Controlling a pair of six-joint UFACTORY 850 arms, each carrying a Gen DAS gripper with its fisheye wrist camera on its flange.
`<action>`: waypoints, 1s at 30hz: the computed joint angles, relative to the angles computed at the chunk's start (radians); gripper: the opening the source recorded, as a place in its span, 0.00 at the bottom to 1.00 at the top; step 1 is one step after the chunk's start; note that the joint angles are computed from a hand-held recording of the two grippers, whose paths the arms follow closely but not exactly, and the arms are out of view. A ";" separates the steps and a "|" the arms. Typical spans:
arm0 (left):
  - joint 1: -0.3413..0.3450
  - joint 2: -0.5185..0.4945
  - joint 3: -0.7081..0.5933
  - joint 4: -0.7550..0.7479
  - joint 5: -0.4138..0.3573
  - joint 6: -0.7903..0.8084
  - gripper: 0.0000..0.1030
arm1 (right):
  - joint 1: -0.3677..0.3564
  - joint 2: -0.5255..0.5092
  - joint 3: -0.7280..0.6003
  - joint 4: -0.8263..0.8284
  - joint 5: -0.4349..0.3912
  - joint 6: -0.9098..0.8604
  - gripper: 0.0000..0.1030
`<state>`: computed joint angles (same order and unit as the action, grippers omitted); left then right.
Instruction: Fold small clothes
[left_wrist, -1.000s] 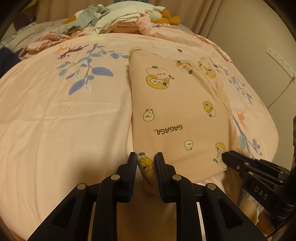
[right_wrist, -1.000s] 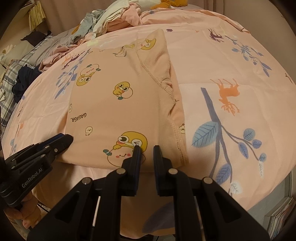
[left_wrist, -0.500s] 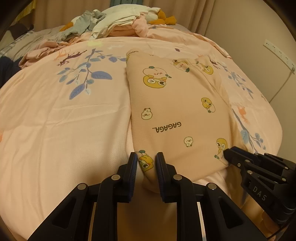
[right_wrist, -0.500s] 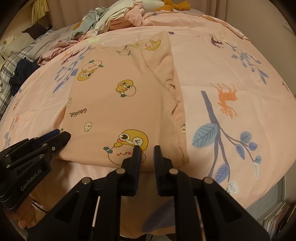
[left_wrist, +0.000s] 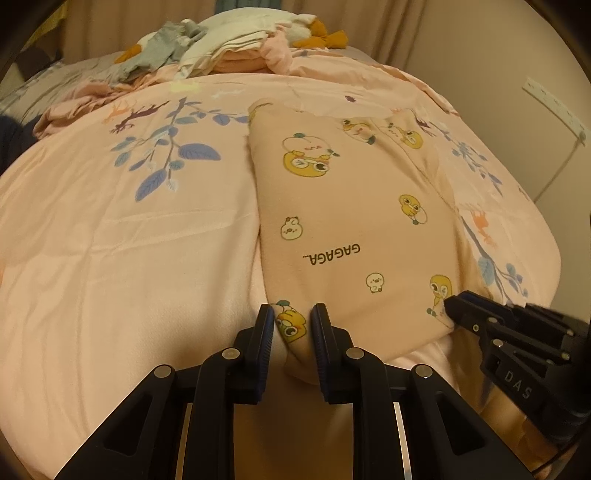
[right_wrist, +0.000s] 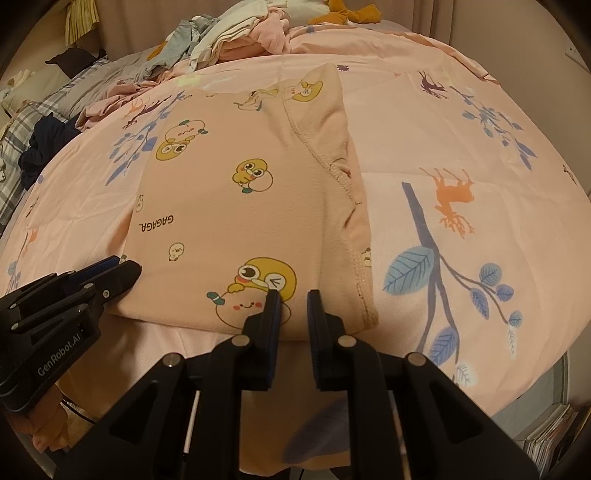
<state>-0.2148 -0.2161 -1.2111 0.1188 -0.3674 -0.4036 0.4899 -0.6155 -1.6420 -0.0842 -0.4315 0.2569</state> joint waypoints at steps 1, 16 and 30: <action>0.004 -0.002 -0.008 -0.029 -0.009 0.044 0.20 | -0.001 -0.002 -0.006 0.013 -0.010 -0.013 0.16; 0.161 -0.109 -0.232 -0.684 -0.143 0.653 0.60 | -0.096 -0.070 -0.248 0.469 -0.144 -0.462 0.63; 0.250 -0.355 -0.397 -1.190 -0.555 0.844 0.66 | -0.216 -0.550 -0.883 0.903 -0.689 -0.442 0.66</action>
